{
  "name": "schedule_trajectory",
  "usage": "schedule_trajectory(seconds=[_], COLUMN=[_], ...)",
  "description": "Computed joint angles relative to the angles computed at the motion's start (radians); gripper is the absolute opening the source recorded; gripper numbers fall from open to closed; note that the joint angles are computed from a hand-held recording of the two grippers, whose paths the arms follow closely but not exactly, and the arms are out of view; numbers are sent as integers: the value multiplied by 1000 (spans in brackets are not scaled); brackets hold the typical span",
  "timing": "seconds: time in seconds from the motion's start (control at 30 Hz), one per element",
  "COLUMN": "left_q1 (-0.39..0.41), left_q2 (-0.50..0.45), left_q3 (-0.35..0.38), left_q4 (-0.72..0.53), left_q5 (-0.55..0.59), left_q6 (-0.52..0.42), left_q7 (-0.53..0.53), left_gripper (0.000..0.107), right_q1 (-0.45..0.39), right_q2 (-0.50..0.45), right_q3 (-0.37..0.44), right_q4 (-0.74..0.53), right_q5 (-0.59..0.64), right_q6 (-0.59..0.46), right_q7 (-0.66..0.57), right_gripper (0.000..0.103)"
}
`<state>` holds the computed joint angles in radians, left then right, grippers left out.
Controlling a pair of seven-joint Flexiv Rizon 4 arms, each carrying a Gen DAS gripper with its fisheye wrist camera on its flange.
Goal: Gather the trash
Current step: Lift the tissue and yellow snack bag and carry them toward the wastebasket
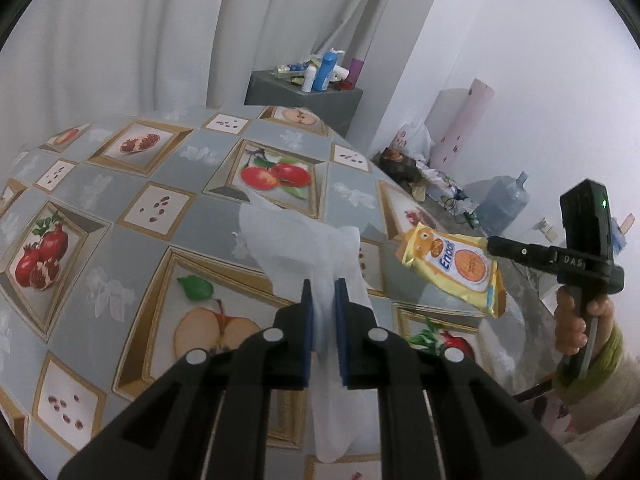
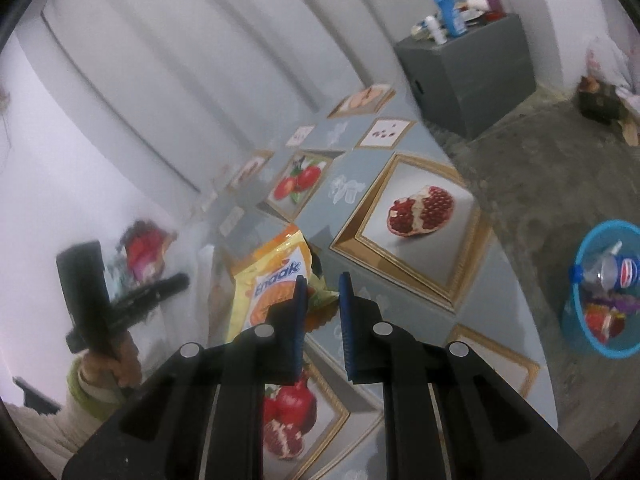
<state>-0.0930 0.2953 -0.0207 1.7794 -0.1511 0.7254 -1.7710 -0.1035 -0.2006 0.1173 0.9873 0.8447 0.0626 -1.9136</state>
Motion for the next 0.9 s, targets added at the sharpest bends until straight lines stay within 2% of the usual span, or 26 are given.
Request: schedule_trajectory(seconds=[0.3,0.53,0.73,0.9], left_q1=[9,-3,-30,-67], left_q2=[23,4,-59,-149], left_q3=[-52,-83,-112,-132], left_q4=[-67,-133,-217,-320], left_q5=[101,140,165,171], left_q6=[-51,-82,-60,-55], left_q7=[-70,-112,-121,-98], left_gripper=[10,10,10,10], right_q1=[-38,-87,-119,-160], right_q2=[33,51,44,41], right_q3=[-22,-53,-73,-88], right_q4=[34,52,38,43], right_q5=[75,158,181,210], right_q6=[18,13,28,70], right_q7=[-15,-32,-29,-20], right_gripper=[14,14,14,14])
